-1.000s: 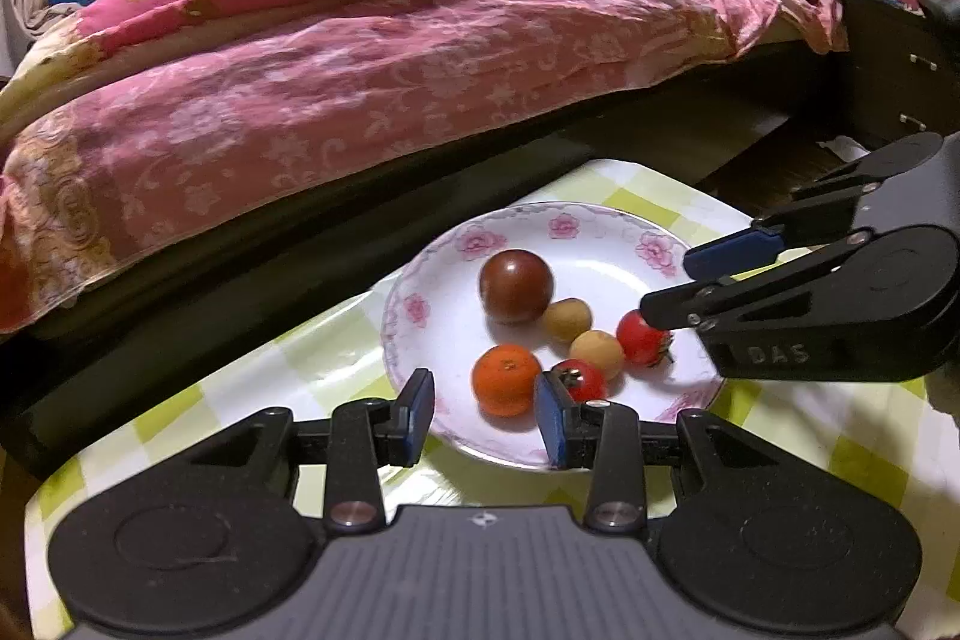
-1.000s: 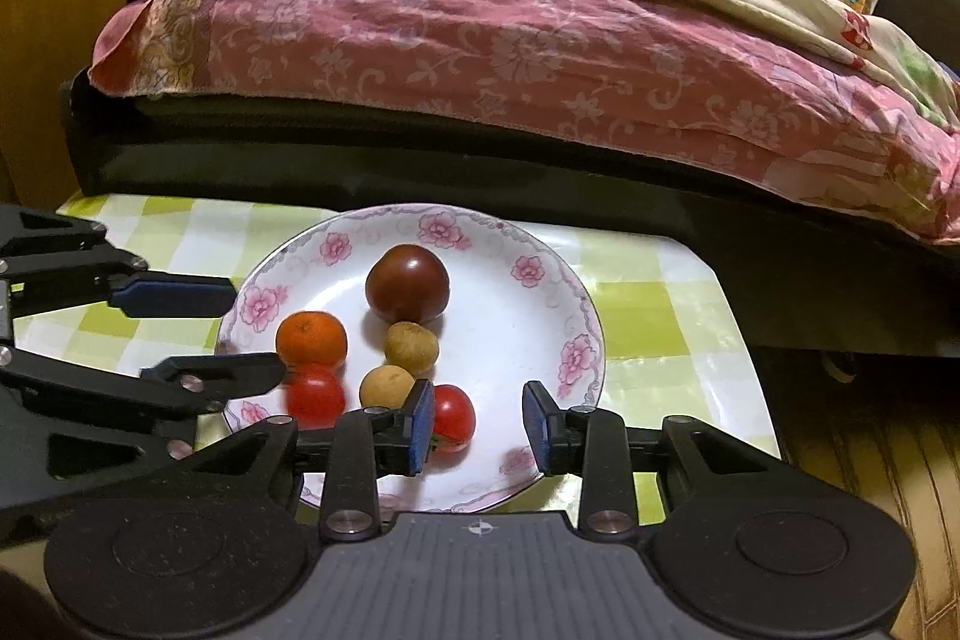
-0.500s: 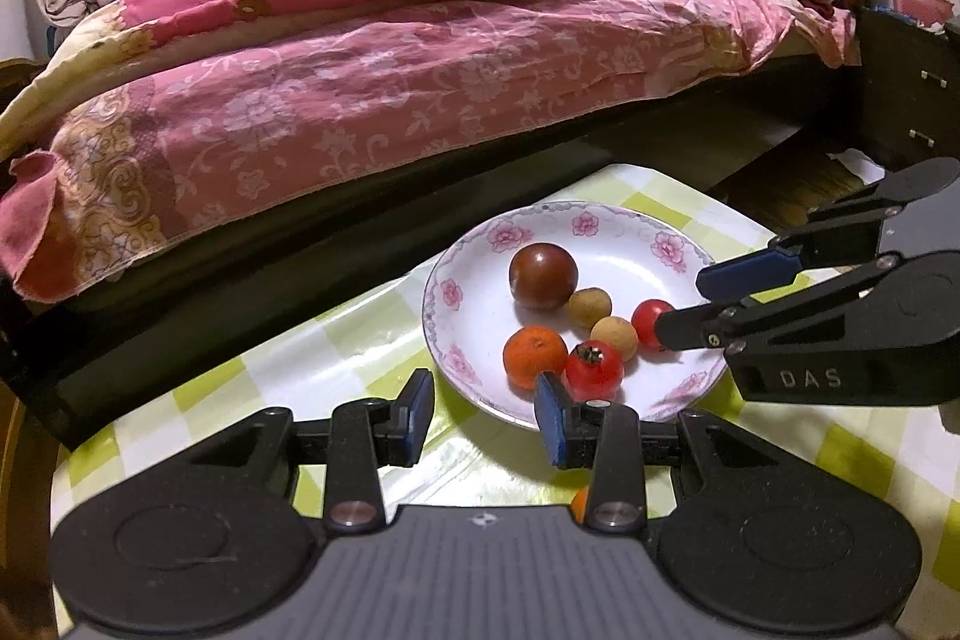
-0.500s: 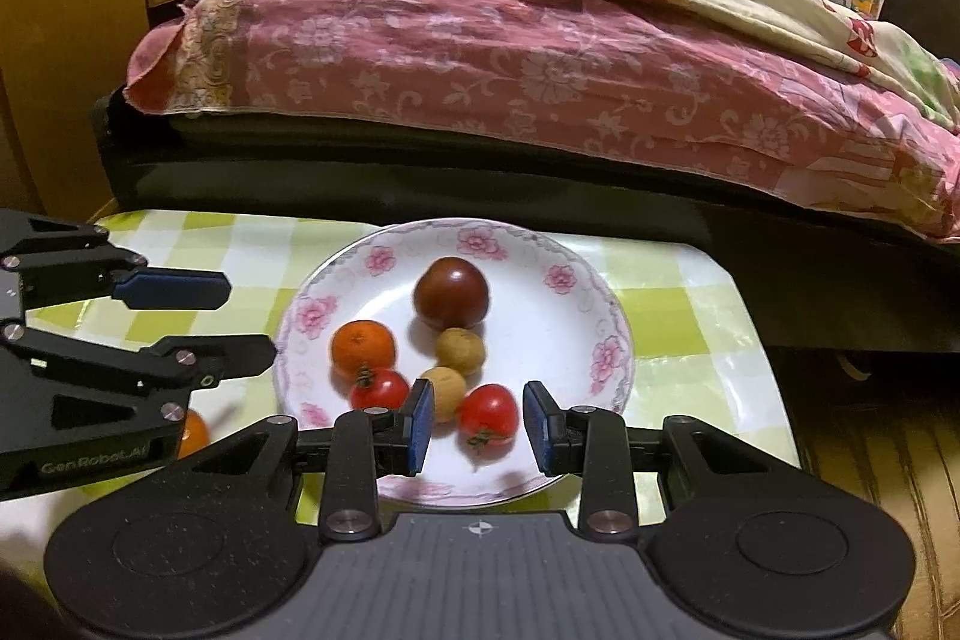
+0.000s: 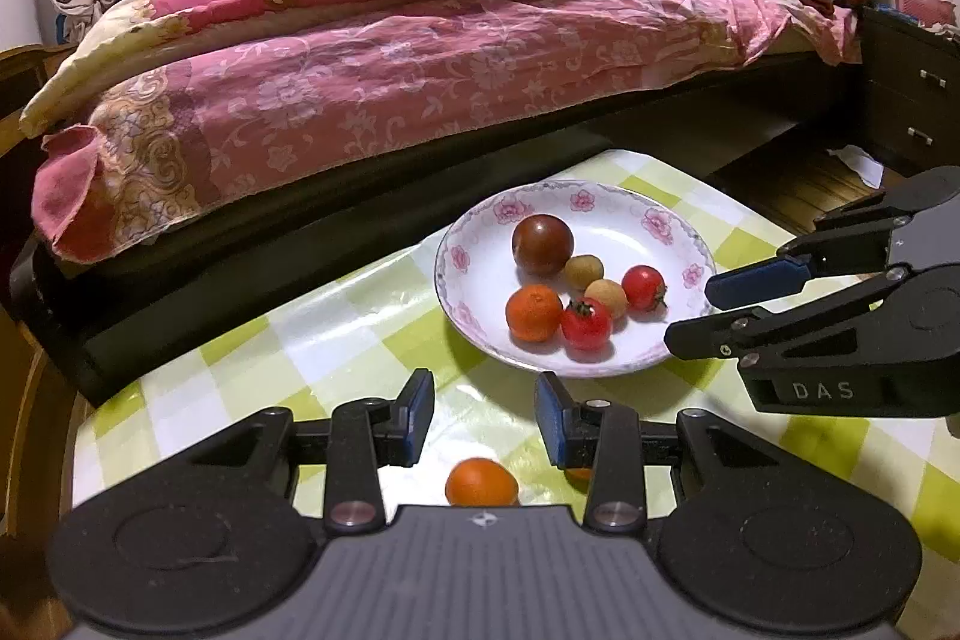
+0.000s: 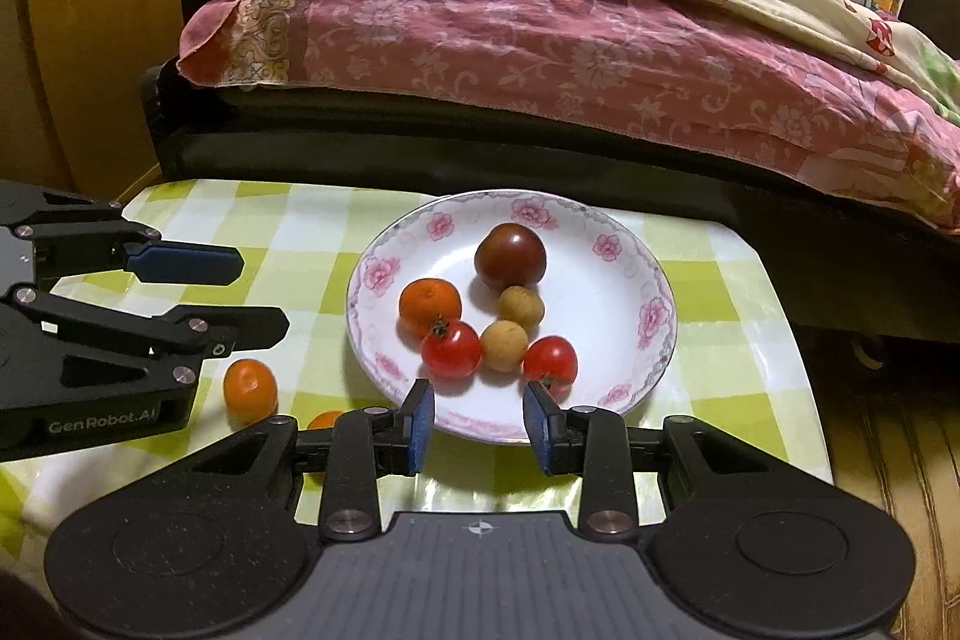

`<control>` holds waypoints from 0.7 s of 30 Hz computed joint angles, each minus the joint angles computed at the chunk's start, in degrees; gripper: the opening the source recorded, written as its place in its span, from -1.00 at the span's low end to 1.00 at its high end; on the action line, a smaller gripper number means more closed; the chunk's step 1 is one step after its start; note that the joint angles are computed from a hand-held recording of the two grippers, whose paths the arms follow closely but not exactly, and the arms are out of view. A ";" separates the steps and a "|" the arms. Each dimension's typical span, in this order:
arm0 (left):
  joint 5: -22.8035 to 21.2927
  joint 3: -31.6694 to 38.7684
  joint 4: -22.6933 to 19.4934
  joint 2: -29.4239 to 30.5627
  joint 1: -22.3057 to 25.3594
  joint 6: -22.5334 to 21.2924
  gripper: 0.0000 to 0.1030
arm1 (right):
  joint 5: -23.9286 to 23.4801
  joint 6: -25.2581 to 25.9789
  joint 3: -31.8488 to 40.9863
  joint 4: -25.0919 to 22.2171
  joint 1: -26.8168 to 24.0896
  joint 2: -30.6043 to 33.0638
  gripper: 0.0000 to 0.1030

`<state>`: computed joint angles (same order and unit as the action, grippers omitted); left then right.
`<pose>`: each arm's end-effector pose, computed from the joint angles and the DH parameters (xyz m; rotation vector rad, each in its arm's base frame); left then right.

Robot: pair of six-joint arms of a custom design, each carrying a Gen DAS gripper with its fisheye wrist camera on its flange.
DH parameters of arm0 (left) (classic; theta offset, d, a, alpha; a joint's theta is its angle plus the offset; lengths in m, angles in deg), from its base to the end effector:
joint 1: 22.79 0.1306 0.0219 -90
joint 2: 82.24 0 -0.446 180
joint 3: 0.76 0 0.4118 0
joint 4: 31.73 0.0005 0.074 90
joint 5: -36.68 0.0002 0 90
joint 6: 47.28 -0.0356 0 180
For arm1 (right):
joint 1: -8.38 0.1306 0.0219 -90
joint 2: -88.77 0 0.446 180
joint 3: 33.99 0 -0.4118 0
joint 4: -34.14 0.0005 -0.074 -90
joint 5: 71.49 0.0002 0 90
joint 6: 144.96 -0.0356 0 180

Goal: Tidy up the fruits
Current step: 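Move both open tools toward the two tangerines on the cloth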

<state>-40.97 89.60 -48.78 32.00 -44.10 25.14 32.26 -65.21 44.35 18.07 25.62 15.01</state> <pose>0.6153 -0.2487 0.2992 0.8644 2.1106 -0.2802 0.5648 0.1659 0.2906 -0.0227 2.3111 -0.0374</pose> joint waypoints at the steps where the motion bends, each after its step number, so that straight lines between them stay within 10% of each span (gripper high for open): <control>1: 0.05 -0.52 0.03 -0.43 0.09 -0.01 -0.14 | 0.13 -0.10 -0.19 0.05 0.17 -0.22 -0.44; 21: 0.39 -4.87 -3.43 -3.25 1.47 -2.27 -0.13 | -2.21 -4.06 -1.67 -2.46 2.91 -1.11 -0.33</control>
